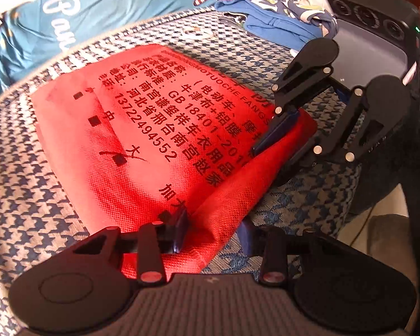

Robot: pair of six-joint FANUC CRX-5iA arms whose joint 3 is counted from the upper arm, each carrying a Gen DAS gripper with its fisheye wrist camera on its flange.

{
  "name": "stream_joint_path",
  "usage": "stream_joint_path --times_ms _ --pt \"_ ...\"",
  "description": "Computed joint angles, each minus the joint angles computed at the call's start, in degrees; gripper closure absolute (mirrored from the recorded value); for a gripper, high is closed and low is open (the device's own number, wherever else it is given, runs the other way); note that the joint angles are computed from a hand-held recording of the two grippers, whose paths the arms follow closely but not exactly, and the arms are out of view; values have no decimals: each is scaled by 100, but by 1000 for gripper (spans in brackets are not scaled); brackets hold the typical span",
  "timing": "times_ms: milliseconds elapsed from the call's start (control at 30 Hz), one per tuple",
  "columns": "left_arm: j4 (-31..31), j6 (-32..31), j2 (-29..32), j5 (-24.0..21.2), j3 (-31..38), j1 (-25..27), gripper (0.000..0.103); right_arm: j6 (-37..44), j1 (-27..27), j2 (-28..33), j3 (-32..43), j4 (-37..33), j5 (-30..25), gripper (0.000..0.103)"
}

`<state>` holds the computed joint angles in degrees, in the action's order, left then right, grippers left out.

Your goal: Fold shopping bag

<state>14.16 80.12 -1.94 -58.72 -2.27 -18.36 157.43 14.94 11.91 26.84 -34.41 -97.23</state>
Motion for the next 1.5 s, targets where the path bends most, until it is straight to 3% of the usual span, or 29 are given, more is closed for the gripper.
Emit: stream_joint_path --times_ms 200,400,633,833,1033,1200,1500 --pt "687 -406 295 -380 109 302 66 202 -53 -133 -83 -220 87 71" --pt "1380 -584 292 -308 -226 553 66 -9 -42 -105 -26 -327 106 76" --pt "1619 -616 442 -477 -174 642 66 -653 -74 180 302 -445 -147 82" --pt "1202 -496 476 -474 48 454 66 -1116 -120 447 570 -535 -372 85" --pt "-74 89 106 143 59 -123 55 -1304 -121 530 587 -506 -366 86" --pt "-842 401 -399 477 -99 -378 54 -1360 -127 554 585 -490 -369 86" --pt "-969 -39 -415 388 73 -693 53 -1317 -123 526 528 -447 -337 85"
